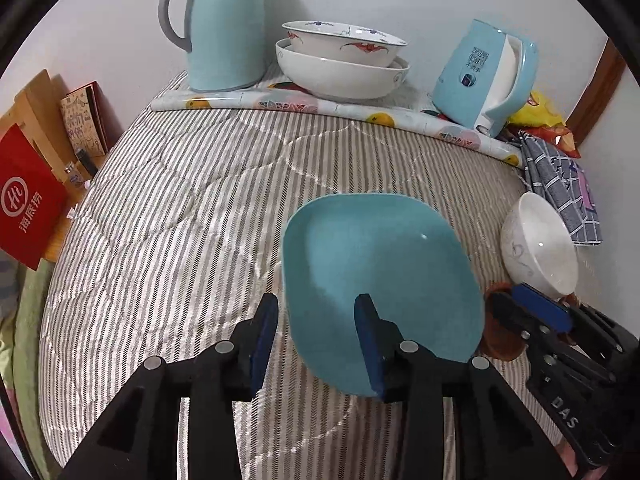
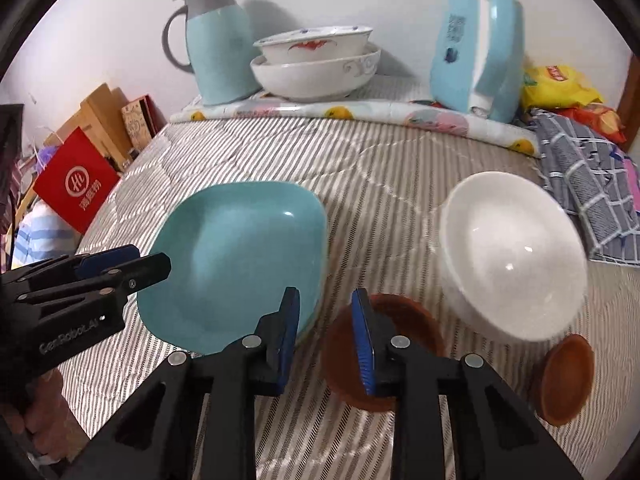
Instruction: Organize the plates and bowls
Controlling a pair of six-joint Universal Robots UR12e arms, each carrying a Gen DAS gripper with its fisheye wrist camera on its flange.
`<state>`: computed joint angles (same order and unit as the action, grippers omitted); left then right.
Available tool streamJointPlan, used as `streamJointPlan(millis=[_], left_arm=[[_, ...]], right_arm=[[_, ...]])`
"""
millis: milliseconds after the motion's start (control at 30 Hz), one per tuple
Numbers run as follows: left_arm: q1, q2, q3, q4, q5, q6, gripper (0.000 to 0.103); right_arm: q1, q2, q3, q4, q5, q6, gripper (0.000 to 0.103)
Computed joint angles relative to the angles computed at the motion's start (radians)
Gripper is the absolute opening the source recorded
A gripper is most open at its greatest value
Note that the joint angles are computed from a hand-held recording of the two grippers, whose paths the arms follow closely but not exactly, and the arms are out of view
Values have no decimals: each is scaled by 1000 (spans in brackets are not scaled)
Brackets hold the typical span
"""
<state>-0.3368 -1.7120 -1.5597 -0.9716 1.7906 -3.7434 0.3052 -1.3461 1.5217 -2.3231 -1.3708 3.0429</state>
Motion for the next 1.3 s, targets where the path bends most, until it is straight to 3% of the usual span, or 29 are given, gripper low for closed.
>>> streamJointPlan(millis=[700,1000,1167,1300], left_arm=[[-80,-26,43,98,-36,45,38],[-108,-45,59,86,-23,22,38],[-120,-55,61,93,-4,10,38],[-126,-69,75,73,-4,0,38]], right_arm=[[-127,-159,163,-98,-109,136,33],[-165,-188,216,-133,-135,172,33],[-190,-191,229,-129,-96,176,41],[-190,-183,225,-124,-130,154,41]])
